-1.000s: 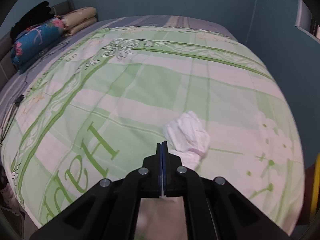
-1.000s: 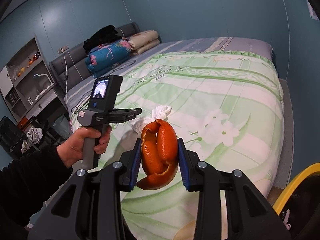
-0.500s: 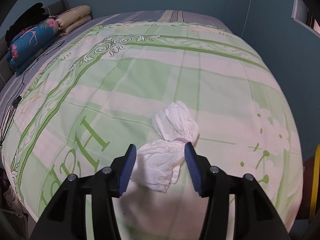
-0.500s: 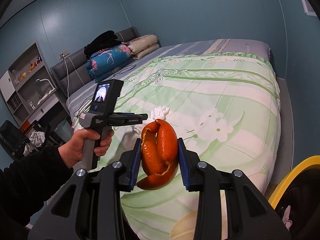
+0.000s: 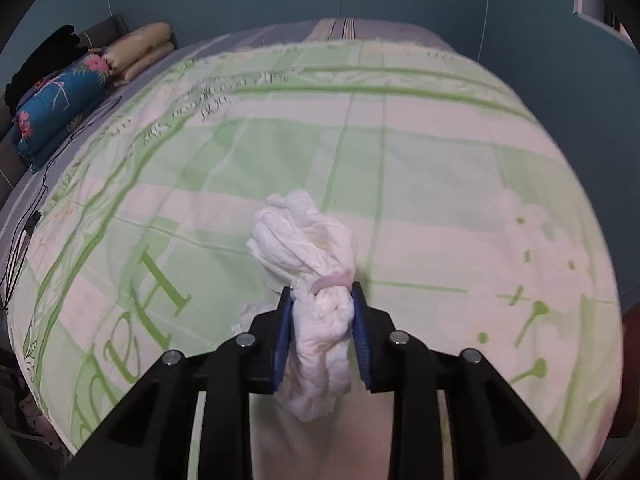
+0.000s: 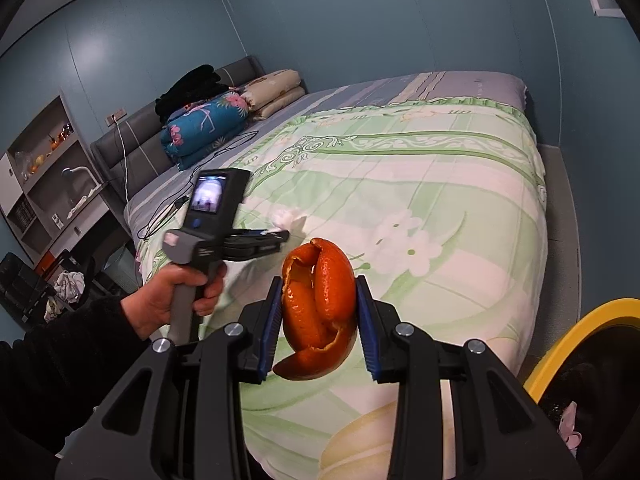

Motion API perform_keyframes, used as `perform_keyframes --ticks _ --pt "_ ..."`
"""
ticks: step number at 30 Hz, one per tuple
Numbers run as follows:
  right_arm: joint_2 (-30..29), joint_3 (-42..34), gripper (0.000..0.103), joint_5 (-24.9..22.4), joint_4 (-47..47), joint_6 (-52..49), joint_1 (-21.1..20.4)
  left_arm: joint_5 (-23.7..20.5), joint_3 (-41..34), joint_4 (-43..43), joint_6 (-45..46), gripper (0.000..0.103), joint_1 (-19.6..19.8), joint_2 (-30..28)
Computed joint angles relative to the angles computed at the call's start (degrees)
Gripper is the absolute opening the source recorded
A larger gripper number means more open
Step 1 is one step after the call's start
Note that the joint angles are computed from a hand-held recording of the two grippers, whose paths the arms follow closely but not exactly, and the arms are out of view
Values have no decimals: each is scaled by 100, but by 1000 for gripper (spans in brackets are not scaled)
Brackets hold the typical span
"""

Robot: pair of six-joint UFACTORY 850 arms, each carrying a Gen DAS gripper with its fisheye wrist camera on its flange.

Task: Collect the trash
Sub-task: 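Lift the white tissue and orange peels and carry both over the yellow bin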

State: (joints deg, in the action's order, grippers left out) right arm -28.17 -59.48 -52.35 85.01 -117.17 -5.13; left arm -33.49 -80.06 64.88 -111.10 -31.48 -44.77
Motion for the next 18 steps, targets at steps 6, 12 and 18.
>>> perform_keyframes --ticks 6,12,18 --pt "237 147 33 -137 143 -173 -293 -650 91 820 -860 26 -648 573" --pt "569 290 33 -407 420 -367 -816 -1584 -475 907 -932 26 -1394 605" --pt "839 412 33 -674 774 -770 -1356 -2192 -872 1327 -1217 26 -1990 533"
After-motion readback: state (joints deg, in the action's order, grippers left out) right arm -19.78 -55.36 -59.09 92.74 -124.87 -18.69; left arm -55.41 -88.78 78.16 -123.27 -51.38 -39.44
